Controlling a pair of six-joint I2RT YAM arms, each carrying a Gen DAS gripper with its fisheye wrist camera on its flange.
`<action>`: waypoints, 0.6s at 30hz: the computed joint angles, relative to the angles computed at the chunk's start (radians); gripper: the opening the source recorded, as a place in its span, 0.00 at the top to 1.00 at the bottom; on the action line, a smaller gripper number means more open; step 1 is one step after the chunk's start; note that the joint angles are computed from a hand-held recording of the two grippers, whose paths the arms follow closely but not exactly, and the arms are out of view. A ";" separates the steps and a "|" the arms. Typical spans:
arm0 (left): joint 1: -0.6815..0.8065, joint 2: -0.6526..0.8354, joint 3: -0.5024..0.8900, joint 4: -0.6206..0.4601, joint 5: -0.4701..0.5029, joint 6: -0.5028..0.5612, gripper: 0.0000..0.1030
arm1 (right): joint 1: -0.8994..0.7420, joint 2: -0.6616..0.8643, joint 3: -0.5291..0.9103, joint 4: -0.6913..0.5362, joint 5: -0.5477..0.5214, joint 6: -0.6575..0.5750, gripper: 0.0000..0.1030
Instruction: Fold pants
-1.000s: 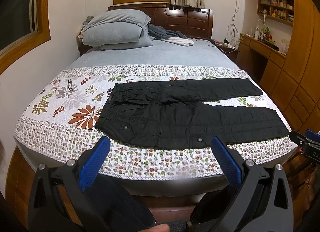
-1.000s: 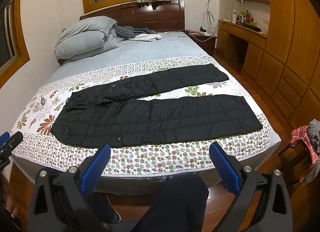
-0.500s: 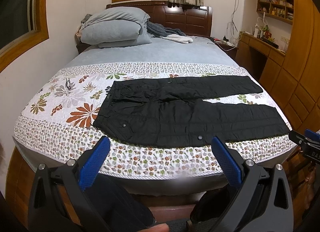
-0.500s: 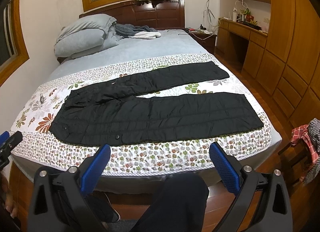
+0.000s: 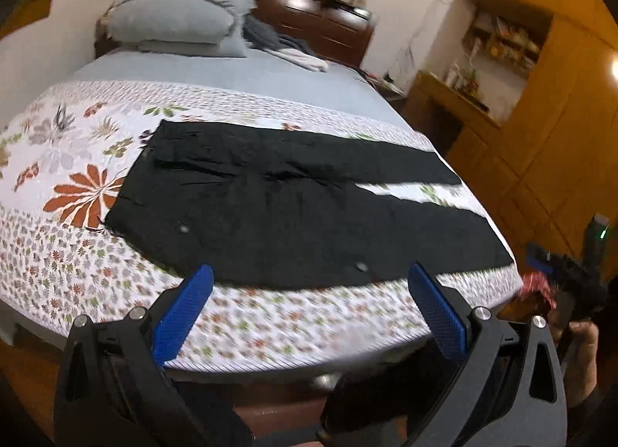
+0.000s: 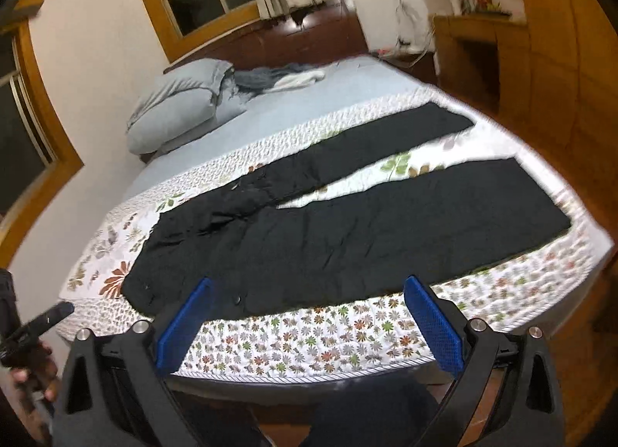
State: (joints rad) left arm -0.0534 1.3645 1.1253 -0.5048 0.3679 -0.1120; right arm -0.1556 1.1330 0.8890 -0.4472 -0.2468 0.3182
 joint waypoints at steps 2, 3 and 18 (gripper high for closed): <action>0.092 0.097 0.045 0.003 0.033 0.014 0.02 | -0.067 0.090 0.021 -0.013 -0.086 -0.002 0.03; 0.146 0.170 0.102 -0.028 0.078 0.019 0.02 | -0.099 0.141 0.039 -0.031 -0.099 -0.020 0.03; 0.364 0.993 0.851 -0.303 0.342 -0.245 0.03 | -0.327 0.394 0.027 0.126 -0.212 -0.080 0.03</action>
